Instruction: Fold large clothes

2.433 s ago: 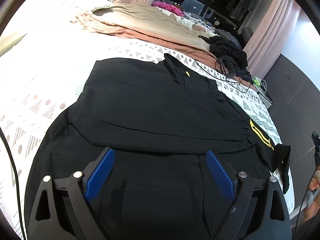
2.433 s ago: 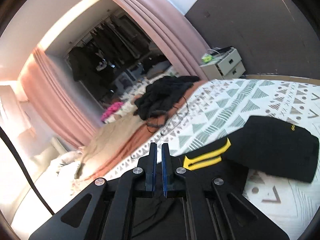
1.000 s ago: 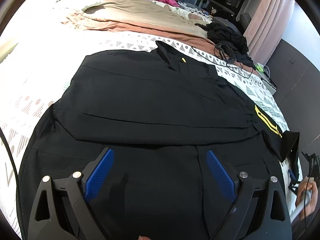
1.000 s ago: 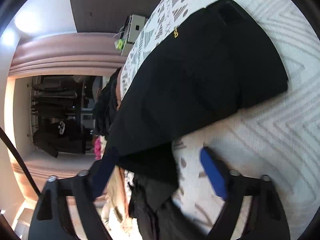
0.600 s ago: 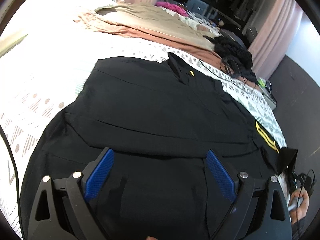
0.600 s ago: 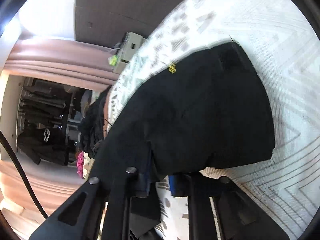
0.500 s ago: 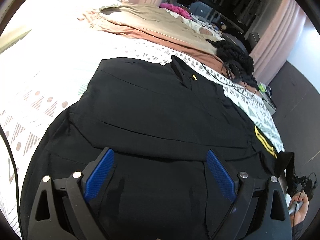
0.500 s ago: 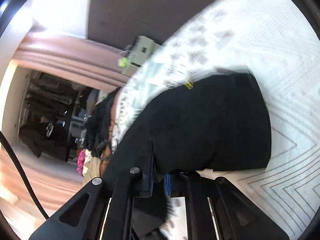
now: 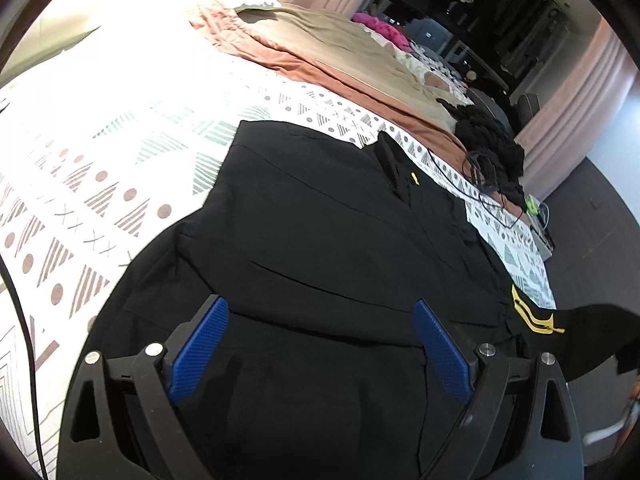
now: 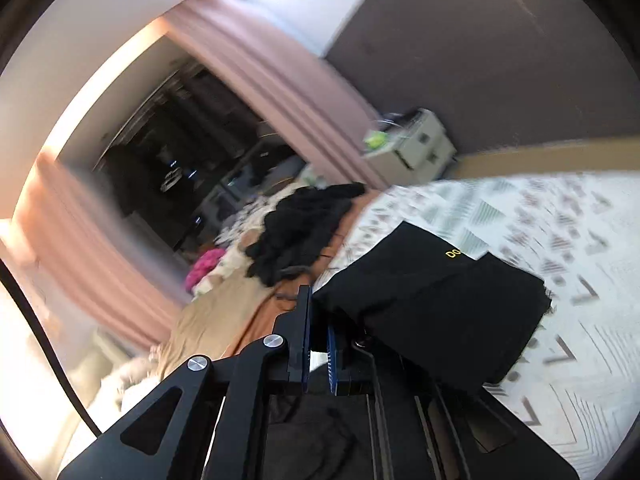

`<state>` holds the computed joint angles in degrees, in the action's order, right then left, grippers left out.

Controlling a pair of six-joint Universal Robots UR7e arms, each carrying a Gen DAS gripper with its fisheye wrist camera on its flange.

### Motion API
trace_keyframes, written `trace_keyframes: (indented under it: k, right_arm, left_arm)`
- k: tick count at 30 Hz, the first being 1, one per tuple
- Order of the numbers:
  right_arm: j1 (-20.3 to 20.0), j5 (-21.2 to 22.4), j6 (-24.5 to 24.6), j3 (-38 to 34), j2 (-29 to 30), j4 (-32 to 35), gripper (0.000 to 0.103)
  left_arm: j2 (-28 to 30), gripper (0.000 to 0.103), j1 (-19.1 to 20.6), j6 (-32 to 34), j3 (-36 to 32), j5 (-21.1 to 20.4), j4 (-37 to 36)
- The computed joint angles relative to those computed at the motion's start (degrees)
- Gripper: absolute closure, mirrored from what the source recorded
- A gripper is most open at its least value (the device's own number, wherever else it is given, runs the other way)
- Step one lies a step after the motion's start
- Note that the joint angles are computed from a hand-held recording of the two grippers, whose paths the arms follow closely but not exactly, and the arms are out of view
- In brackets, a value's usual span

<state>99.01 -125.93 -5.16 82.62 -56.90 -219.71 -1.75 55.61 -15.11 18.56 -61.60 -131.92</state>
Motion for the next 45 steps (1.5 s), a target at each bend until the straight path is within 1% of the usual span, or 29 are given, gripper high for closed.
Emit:
trace_keyframes:
  k: [3,6,10,12,16,20,22,27,33,35,36,37,40,41,43,44,45]
  right_arm:
    - [2.53,-0.22,-3.66,-4.79,2.14,4.41,0.100]
    - [3.87,0.78,-5.10,-7.30,3.25,7.83,0.100]
    - [5.10,2.14,-7.54,-13.08,5.91,13.07,0.100]
    - [4.81,3.62,-7.66,-14.57,6.78,15.22,0.100]
    - [3.32,7.50,-6.22,-18.67,8.87,21.46,0.100]
    - [0.26,12.45,-5.01,-25.53,12.10,29.70,0.100]
    - [-0.51,13.68,-4.58,-28.38,13.99,32.61,0.100]
    - [-2.31,16.04,-2.10,-39.81,21.16,43.12,0.100]
    - [-6.05,19.06,1.47,-48.01,27.55,54.14,0.100]
    - [-6.45,18.26,2.62,-53.87,30.87,59.30,0.100]
    - [-6.98,18.49,3.66,-55.25,31.66,61.52,0.100]
    - [-7.62,19.47,5.21,-58.76,33.37,65.15,0.100]
    - [-8.89,21.39,7.75,-65.23,36.44,72.80,0.100]
    - [-9.12,22.14,8.42,-66.48,36.90,74.97,0.100]
    - [-9.00,21.08,8.74,-68.73,38.12,78.25,0.099]
    - [-8.78,19.87,8.58,-68.09,37.86,78.82,0.099]
    - [-8.50,18.95,8.47,-65.89,36.88,78.65,0.099]
  left_arm:
    - [-1.32,0.007,0.43,-0.58,1.60,-0.77,-1.01]
    - [-2.66,0.007,0.83,-0.56,3.13,-0.79,-2.37]
    - [-4.16,0.007,1.54,-1.24,4.45,-0.75,-3.48]
    - [-4.82,0.007,2.04,-1.77,5.01,-1.00,-3.79]
    - [-6.60,0.007,2.96,-2.92,7.02,-0.81,-5.14]
    - [-8.73,0.007,3.90,-4.32,9.75,-0.60,-7.07]
    - [-9.85,0.007,4.36,-5.06,11.27,-0.62,-8.02]
    - [-11.68,0.007,5.31,-6.32,13.37,-0.99,-9.35]
    - [-12.46,0.007,6.29,-8.15,13.86,-1.01,-9.50]
    - [-12.55,0.007,6.38,-9.13,14.00,-0.70,-9.62]
    - [-12.59,0.007,6.37,-9.59,14.07,-0.65,-9.63]
    - [-12.40,0.007,6.33,-10.09,13.70,-0.55,-9.25]
    - [-12.20,0.007,6.11,-10.77,13.02,-0.26,-7.81]
    - [-12.29,0.007,5.95,-10.75,13.11,-0.02,-7.59]
    - [-13.06,0.007,5.57,-10.81,14.36,1.00,-8.11]
    - [-13.73,0.007,5.44,-11.06,15.51,1.51,-8.88]
    - [-14.42,0.007,5.33,-11.46,16.79,1.95,-10.07]
